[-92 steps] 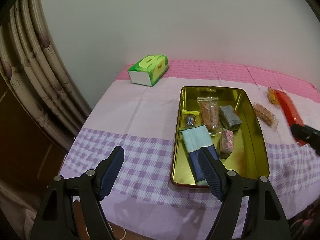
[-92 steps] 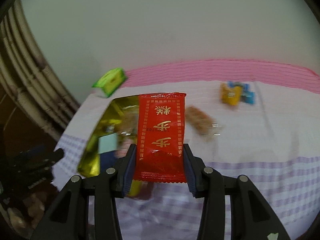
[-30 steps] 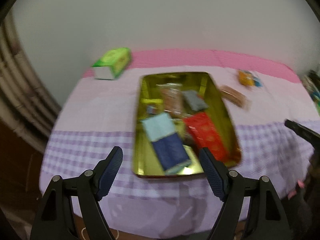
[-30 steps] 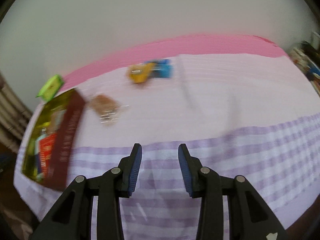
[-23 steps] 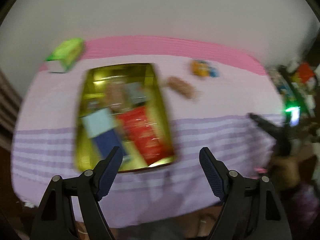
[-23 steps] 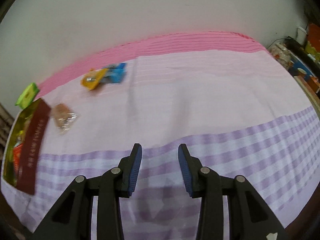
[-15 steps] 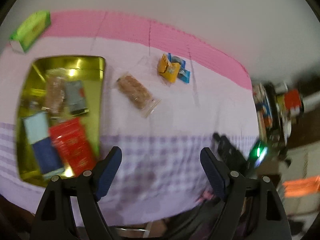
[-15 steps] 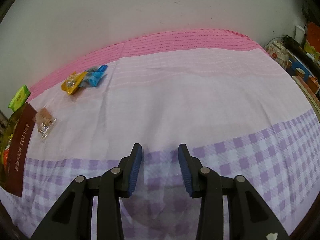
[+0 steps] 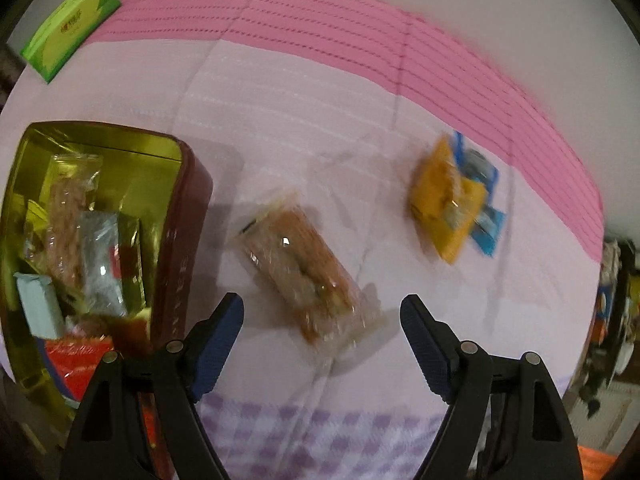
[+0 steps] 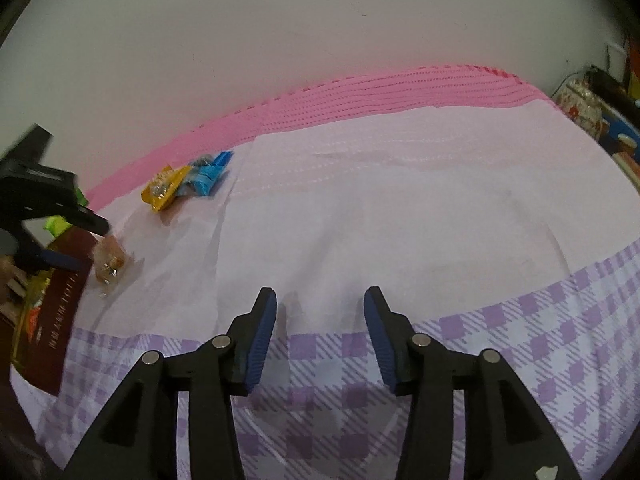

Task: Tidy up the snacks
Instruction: 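Move the left tool to the clear bag of brown snacks and grasp it, then lift the clear snack bag with left tool while right tool reaches the blue-wrapped candies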

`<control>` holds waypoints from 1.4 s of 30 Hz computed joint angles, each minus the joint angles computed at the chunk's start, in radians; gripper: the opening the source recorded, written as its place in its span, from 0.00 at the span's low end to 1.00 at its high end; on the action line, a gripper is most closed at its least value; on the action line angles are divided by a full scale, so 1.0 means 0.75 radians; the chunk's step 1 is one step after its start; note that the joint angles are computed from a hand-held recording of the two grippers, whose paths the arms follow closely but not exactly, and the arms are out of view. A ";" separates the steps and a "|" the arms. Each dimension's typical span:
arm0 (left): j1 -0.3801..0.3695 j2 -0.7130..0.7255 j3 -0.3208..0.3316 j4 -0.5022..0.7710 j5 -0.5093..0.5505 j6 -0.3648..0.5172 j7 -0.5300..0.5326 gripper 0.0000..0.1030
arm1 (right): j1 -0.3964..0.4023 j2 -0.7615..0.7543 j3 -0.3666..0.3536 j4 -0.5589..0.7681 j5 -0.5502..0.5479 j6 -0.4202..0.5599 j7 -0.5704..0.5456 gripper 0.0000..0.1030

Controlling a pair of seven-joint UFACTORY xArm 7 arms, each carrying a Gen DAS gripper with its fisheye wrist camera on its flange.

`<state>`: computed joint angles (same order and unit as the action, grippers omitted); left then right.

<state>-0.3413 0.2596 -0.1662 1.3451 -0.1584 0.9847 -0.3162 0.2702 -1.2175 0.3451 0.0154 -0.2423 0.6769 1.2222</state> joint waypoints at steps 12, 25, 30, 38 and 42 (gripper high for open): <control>-0.122 0.036 0.022 -0.018 0.332 -0.090 -0.137 0.50 | 0.017 -0.110 -0.041 -0.072 0.029 -0.052 -0.003 0.45; -0.118 -0.606 -0.027 -0.635 -0.029 -0.375 0.427 0.36 | 0.006 -0.099 -0.037 -0.057 0.037 -0.035 -0.023 0.45; -0.138 -0.817 0.040 -0.741 -0.192 -0.313 0.571 0.37 | -0.003 -0.044 -0.014 -0.017 0.028 -0.006 -0.025 0.45; -0.102 -0.955 0.118 -0.777 -0.311 -0.232 0.688 0.37 | -0.023 0.174 -0.021 0.103 0.022 -0.050 -0.036 0.41; -0.064 -0.997 0.154 -0.784 -0.331 -0.188 0.730 0.37 | -0.080 0.428 -0.001 0.241 0.026 -0.322 -0.032 0.41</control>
<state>-0.3889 -0.4882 -0.0506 0.7573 -0.4064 0.8437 0.2312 0.2102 -0.8965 0.3447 0.1962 -0.2231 0.4353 1.1983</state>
